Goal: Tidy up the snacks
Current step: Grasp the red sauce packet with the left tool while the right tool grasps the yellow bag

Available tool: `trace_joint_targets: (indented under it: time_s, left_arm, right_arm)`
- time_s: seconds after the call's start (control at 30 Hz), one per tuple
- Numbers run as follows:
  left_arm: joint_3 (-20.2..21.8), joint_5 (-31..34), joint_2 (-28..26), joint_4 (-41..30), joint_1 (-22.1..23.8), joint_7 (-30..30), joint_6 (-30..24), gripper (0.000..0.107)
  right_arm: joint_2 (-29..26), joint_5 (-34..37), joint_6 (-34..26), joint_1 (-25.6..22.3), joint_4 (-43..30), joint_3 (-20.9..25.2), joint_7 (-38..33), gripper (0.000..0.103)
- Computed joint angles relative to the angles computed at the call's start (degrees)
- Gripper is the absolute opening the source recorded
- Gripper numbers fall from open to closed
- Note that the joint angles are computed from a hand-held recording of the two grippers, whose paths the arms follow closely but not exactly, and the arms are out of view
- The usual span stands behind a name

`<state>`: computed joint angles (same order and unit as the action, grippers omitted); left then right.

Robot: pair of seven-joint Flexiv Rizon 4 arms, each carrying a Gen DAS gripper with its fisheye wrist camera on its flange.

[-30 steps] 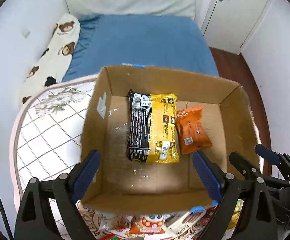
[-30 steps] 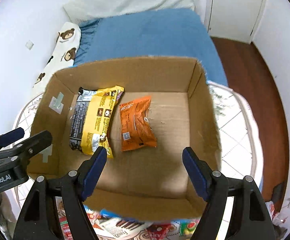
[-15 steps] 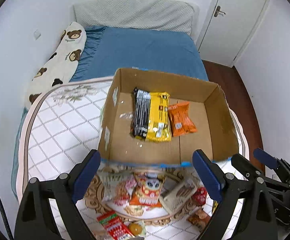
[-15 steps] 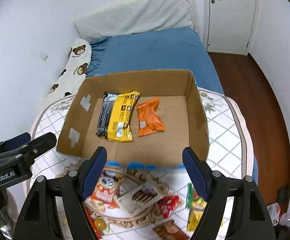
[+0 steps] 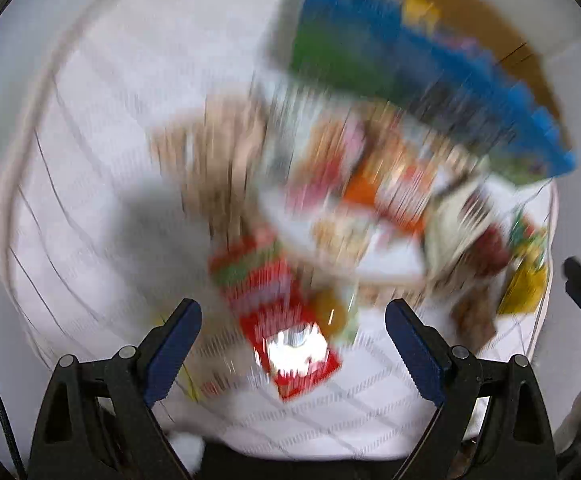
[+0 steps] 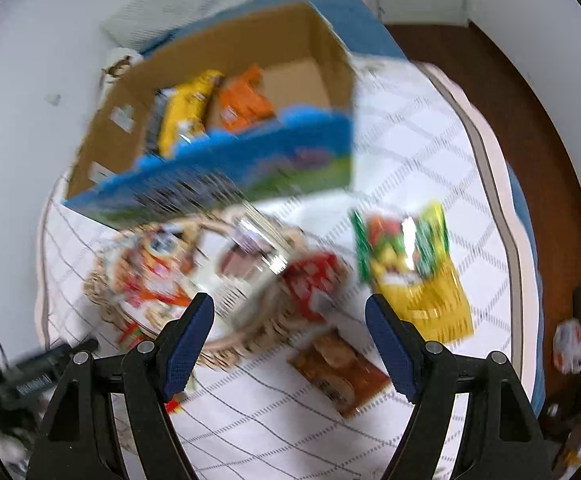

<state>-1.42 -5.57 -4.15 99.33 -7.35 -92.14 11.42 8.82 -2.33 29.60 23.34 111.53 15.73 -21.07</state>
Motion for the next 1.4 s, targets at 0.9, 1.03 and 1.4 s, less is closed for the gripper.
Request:
trace_joint_targets:
  time_s: [0.9, 1.03, 1.4]
  left_arm:
    - [-2.79, 8.08, -4.25, 3.03, -6.77, 0.23, 6.89, 0.056]
    - [-2.42, 4.06, -4.62, 4.98, -6.7, -2.14, 5.6, 0.061]
    - [-5.21, 8.32, -4.75, 5.65, -11.0, -1.33, 9.18, 0.052]
  right_arm:
    - [-0.95, 5.61, -4.91, -5.06, 5.97, -3.05, -9.72, 0.085]
    - [-1.37, 5.73, -6.97, -4.47, 7.05, -2.7, -11.4, 0.085]
    - [4.25, 7.92, -6.87, -2.21, 12.47, -0.3, -9.98, 0.07]
